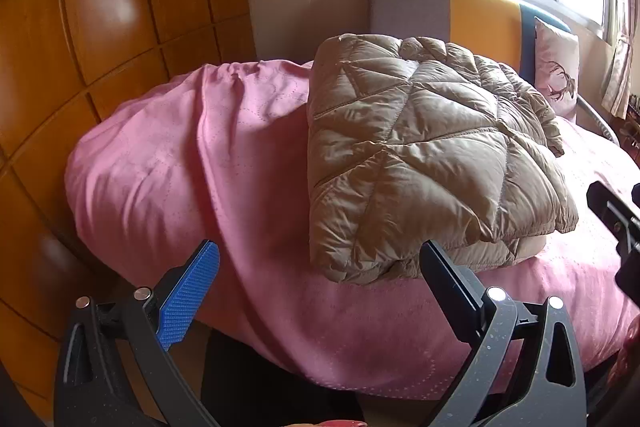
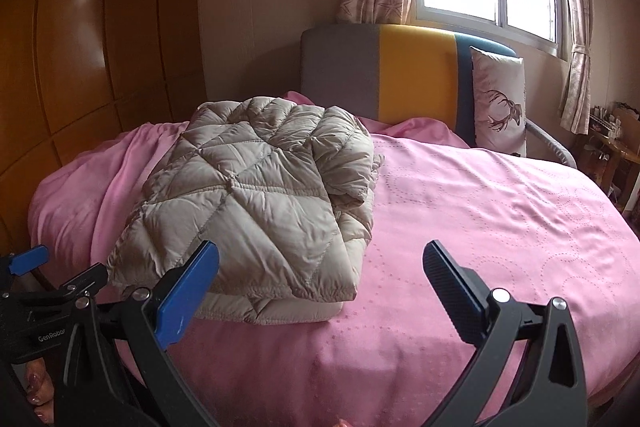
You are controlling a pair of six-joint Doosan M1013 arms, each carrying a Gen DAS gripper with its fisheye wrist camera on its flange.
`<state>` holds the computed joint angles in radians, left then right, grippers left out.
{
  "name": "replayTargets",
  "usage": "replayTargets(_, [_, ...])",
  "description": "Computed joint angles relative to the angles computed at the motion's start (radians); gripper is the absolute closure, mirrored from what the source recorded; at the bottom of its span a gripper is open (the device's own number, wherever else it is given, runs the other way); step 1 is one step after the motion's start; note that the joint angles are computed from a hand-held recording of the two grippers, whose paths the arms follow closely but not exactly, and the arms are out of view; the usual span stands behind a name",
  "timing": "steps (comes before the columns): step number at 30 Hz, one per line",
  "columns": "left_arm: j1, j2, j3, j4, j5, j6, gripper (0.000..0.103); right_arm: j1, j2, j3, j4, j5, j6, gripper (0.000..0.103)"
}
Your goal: Fold large clothes
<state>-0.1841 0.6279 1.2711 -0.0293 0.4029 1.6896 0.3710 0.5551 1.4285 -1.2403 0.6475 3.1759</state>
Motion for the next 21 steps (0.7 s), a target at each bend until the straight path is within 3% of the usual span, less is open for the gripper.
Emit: replayTargets(21, [0.007,-0.019,0.030,-0.056,-0.039,0.041,0.004,0.006,-0.001,0.001,0.010,-0.006,-0.018,0.002])
